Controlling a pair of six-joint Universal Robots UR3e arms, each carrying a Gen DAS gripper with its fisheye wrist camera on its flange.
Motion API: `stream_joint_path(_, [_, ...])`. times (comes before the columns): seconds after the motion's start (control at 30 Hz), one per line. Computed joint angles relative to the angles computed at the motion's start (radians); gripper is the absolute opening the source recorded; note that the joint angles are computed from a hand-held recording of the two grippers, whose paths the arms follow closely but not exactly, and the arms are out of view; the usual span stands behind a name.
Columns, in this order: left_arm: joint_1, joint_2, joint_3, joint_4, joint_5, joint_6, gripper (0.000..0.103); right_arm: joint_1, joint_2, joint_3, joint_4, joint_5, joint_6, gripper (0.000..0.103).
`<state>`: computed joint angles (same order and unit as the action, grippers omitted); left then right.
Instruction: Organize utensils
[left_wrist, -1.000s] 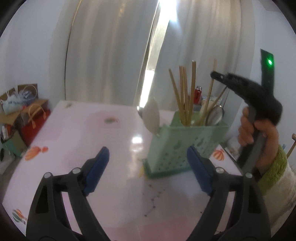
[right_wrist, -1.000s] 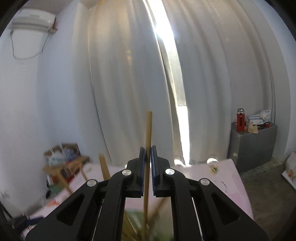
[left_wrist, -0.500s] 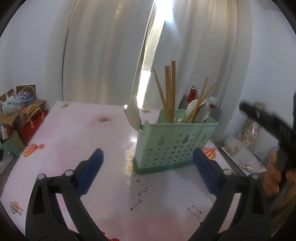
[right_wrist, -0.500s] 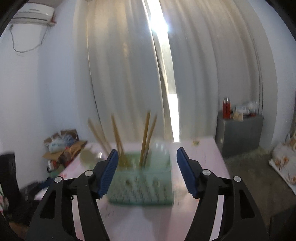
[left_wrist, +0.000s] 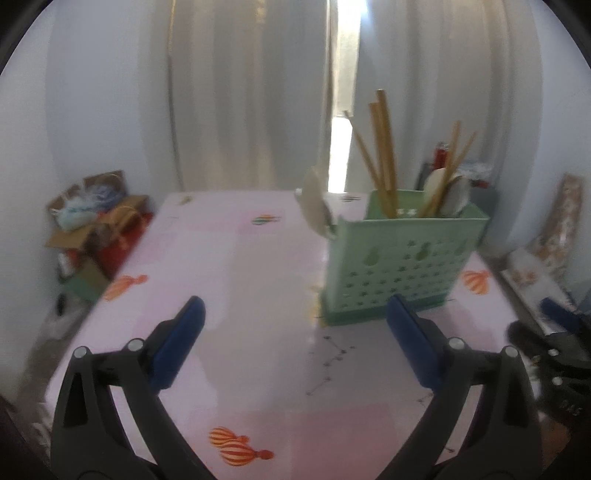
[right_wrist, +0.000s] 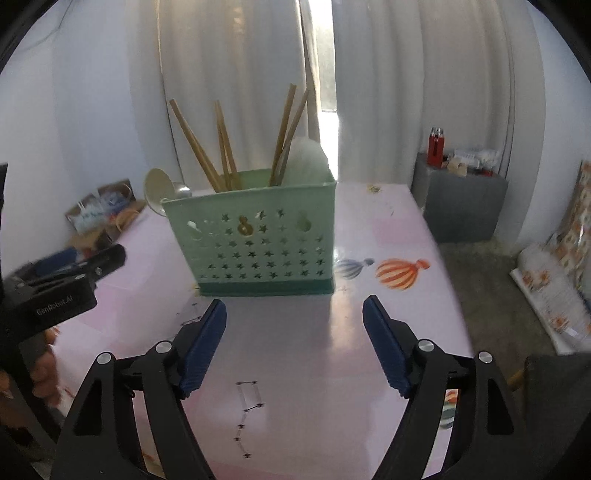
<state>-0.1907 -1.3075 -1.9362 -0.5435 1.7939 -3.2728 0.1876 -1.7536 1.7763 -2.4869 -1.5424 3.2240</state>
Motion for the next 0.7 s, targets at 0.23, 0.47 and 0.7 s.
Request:
stream_joint_path(0.23, [-0.083, -0.054, 0.061, -0.086, 0.229, -0.102, 0.094, 0.026, 0.041, -0.066, 0.007, -0.107, -0.035, 0.077])
stream_joint_path(0.47, [-0.088, -0.052, 0.068, -0.1, 0.241, -0.115, 0.094, 0.0, 0.045, -0.085, 0.05, -0.117, -0.03, 0.077])
stream_joint_path(0.7, [-0.09, -0.07, 0.102, -0.158, 0.255, -0.143, 0.094, -0.017, 0.06, -0.1, 0.062, -0.119, -0.023, 0.077])
